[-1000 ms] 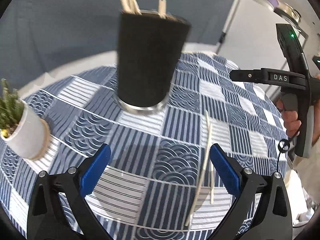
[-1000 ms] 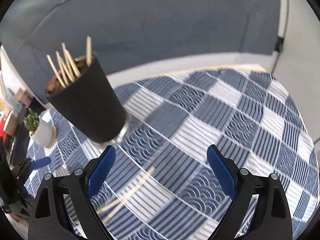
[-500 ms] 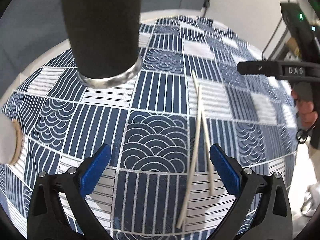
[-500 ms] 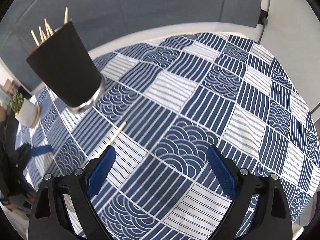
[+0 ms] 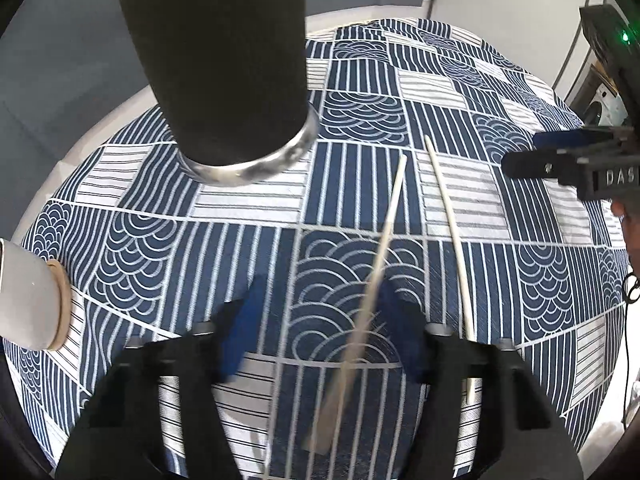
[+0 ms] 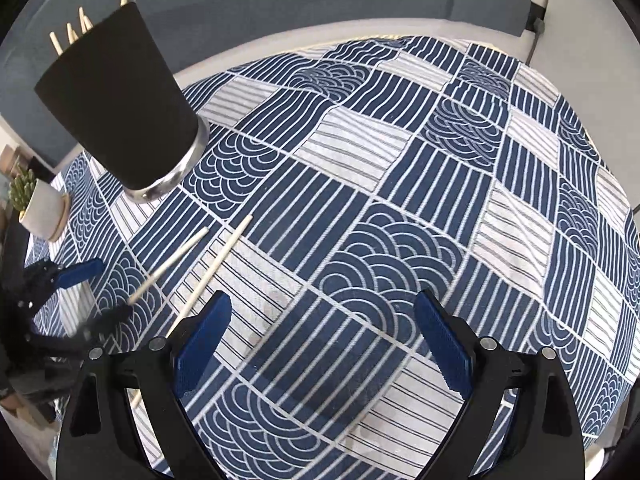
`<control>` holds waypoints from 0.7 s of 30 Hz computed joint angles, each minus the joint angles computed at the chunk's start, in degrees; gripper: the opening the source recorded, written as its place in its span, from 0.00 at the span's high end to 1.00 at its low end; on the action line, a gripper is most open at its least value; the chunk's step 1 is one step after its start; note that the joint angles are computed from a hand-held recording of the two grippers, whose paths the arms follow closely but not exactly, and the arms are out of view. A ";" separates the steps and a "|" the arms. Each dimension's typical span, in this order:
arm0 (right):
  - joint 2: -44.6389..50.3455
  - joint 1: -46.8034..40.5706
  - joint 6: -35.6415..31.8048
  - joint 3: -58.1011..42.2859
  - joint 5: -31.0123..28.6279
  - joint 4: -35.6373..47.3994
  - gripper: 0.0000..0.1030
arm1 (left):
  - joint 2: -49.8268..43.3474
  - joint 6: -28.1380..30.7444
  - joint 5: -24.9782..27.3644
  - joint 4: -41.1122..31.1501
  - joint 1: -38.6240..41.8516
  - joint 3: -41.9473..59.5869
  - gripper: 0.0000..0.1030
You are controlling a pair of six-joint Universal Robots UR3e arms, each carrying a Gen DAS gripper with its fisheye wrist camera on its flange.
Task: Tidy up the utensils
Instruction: 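Move both open grippers toward the last loose chopsticks, then close the left gripper on a chopstick while the right gripper grasps the last one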
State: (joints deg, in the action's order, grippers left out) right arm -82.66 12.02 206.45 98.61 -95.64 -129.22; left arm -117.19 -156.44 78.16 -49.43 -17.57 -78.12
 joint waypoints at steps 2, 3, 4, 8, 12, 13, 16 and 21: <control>1.13 0.37 0.49 -1.78 0.73 1.05 0.14 | -0.44 0.39 -0.26 -1.92 0.14 1.69 0.71; 1.75 0.64 0.82 -2.62 1.19 1.00 0.14 | -0.81 0.11 -0.32 -2.81 0.12 2.69 0.84; 2.58 0.88 1.28 -3.64 1.52 1.20 0.14 | -0.95 -0.51 -0.77 -3.29 0.25 3.10 0.90; 7.07 1.55 2.18 -8.23 3.65 2.24 0.14 | -0.19 -4.16 -0.81 -0.33 0.29 0.65 0.92; 12.52 3.23 3.75 -16.45 2.39 8.59 0.14 | 0.13 -6.02 -0.33 -3.44 1.13 1.87 0.94; 14.06 3.46 4.67 -18.97 2.57 10.80 0.15 | 0.12 -5.79 0.20 -4.12 1.25 2.27 0.94; 17.41 3.54 6.84 -23.58 3.64 14.38 0.14 | 1.24 -6.83 1.24 -3.58 2.26 0.71 0.94; 23.08 7.71 7.40 -32.62 -3.40 19.88 0.39 | 5.26 -11.22 -4.84 -2.61 6.95 -5.53 0.94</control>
State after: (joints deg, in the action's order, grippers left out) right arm -59.58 19.73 213.85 65.99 -99.04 -109.35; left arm -111.93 -167.66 73.32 -52.03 -10.63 -83.64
